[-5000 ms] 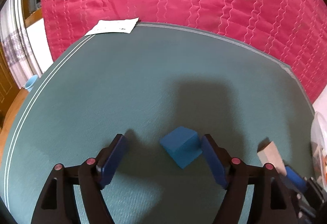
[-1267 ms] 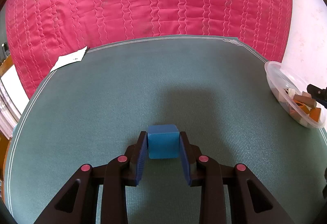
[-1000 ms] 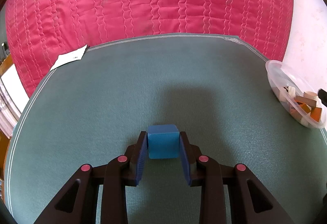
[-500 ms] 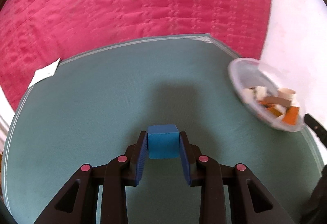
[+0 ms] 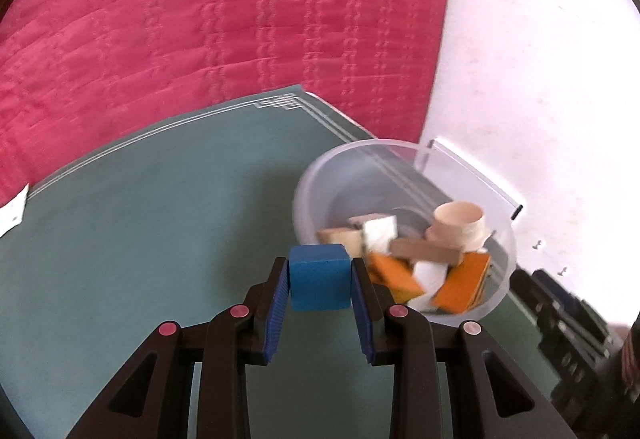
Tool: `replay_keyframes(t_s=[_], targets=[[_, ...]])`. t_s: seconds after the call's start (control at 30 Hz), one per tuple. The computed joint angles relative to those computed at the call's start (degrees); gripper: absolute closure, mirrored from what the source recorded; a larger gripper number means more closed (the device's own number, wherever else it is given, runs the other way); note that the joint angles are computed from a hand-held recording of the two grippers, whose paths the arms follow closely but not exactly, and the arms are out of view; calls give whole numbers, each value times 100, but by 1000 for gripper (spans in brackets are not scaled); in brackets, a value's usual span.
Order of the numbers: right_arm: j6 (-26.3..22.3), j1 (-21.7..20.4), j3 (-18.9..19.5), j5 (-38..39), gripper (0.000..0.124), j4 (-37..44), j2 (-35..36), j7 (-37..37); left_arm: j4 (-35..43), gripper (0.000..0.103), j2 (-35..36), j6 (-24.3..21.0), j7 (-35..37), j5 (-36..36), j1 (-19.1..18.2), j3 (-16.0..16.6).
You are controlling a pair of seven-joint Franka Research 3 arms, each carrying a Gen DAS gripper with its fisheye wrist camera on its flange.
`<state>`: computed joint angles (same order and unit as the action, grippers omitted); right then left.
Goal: Organize rigid objects
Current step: 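Carry the blue wedge into the clear bowl and open the left gripper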
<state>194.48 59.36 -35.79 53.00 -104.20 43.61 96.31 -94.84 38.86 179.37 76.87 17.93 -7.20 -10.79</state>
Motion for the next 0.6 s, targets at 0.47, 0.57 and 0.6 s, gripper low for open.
replay_keyframes(t_s=[0.47,0.57,0.6], targets=[[19,-154,169,33,77,46,-34,-13,899,40,663,-352,433,-279,-121,-172],[-2,-168,181,33,75,45,-43,2,727,33,532,-301,47,-188,-433,341],[-8,-171,182,28,75,44,-43,16,647,31,473,-264,-158,-132,-598,598]])
